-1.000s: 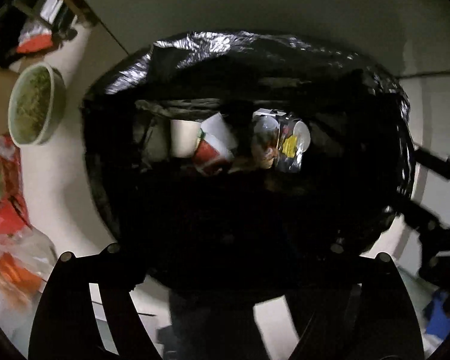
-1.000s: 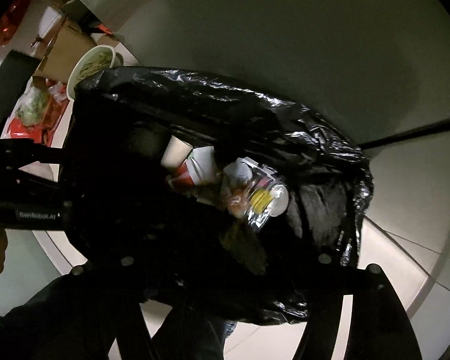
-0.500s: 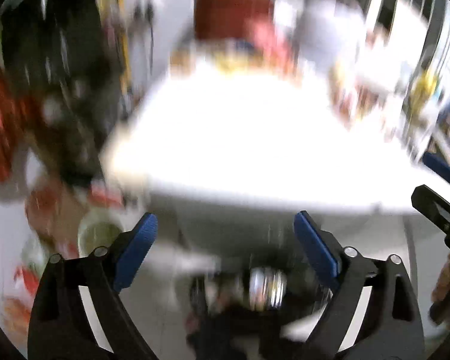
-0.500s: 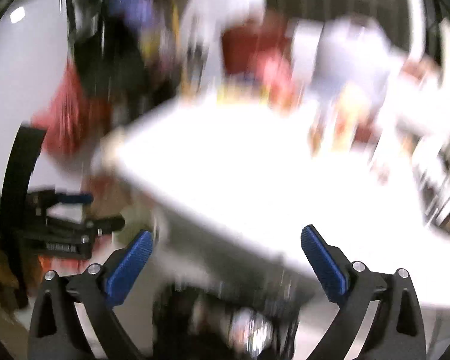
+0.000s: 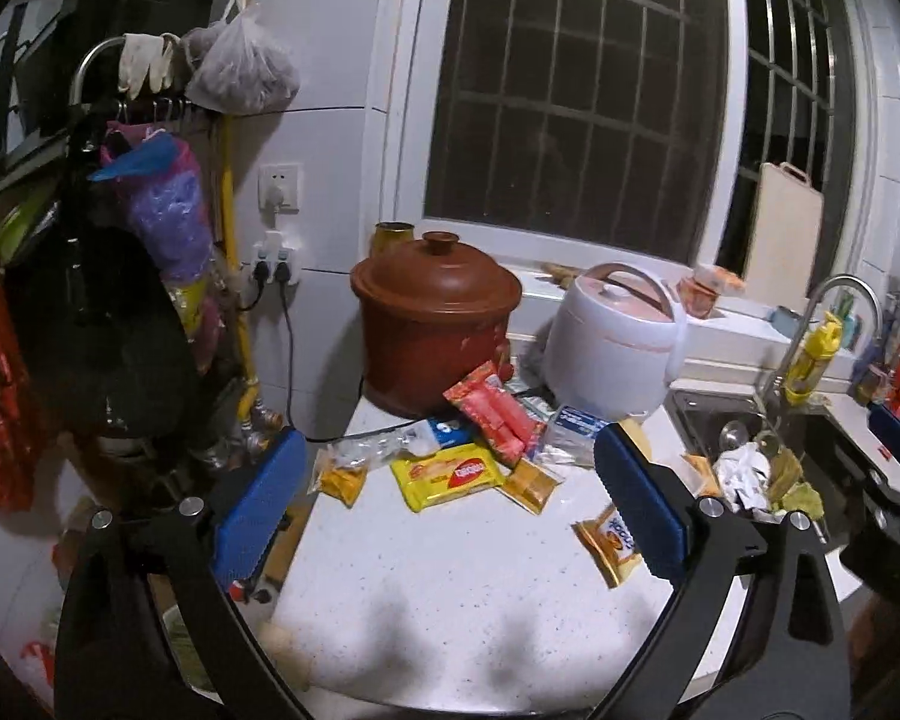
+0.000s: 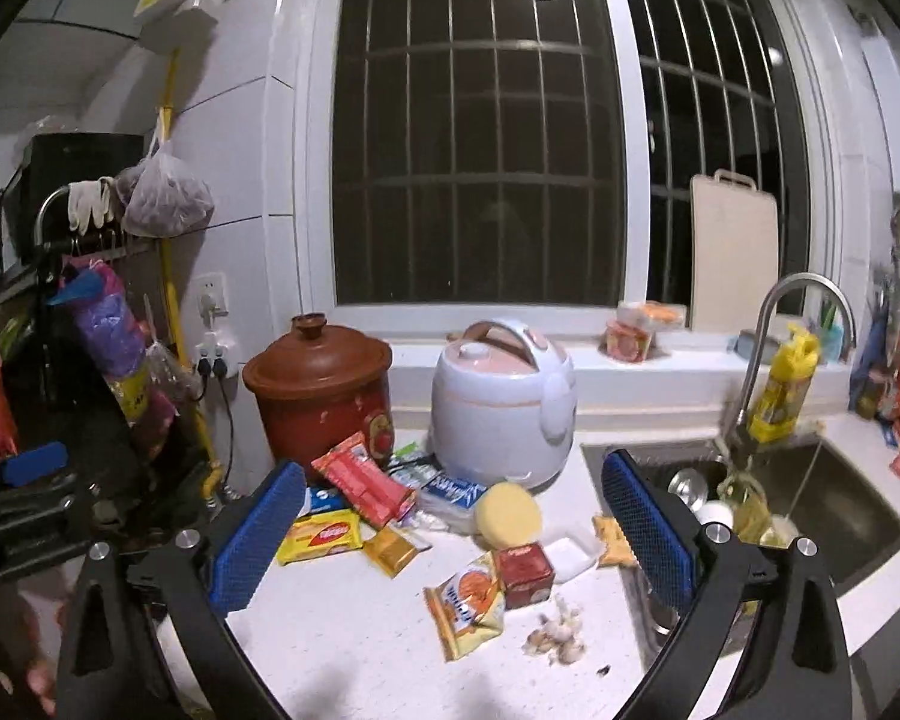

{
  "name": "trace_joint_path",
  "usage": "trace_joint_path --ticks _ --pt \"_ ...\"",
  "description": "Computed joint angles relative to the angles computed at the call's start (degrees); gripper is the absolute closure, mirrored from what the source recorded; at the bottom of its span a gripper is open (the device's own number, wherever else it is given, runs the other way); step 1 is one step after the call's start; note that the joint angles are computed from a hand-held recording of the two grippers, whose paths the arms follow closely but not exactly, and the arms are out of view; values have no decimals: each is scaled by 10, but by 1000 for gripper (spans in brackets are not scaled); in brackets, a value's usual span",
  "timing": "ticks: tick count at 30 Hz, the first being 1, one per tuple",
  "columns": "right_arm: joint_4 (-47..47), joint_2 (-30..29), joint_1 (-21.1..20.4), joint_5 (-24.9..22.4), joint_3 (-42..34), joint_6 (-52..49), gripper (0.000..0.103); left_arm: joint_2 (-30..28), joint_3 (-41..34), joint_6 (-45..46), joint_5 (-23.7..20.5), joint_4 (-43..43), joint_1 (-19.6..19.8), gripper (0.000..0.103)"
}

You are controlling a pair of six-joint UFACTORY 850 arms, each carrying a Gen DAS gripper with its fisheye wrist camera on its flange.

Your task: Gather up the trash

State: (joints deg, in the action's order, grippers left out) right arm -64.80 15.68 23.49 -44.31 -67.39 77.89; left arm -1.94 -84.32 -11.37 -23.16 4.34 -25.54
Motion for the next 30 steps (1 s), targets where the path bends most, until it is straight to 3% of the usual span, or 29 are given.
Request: trace_joint_path --ticks 11,15,30 --pt "36 4 8 -20 8 -16 5 -5 -12 -33 -30 31 -13 9" --pt "49 4 4 -12 10 -27 5 -6 -13 -93 -39 103 -25 9" --pt "64 0 2 -3 7 -40 5 -13 -23 -80 -47 94 -24 9"
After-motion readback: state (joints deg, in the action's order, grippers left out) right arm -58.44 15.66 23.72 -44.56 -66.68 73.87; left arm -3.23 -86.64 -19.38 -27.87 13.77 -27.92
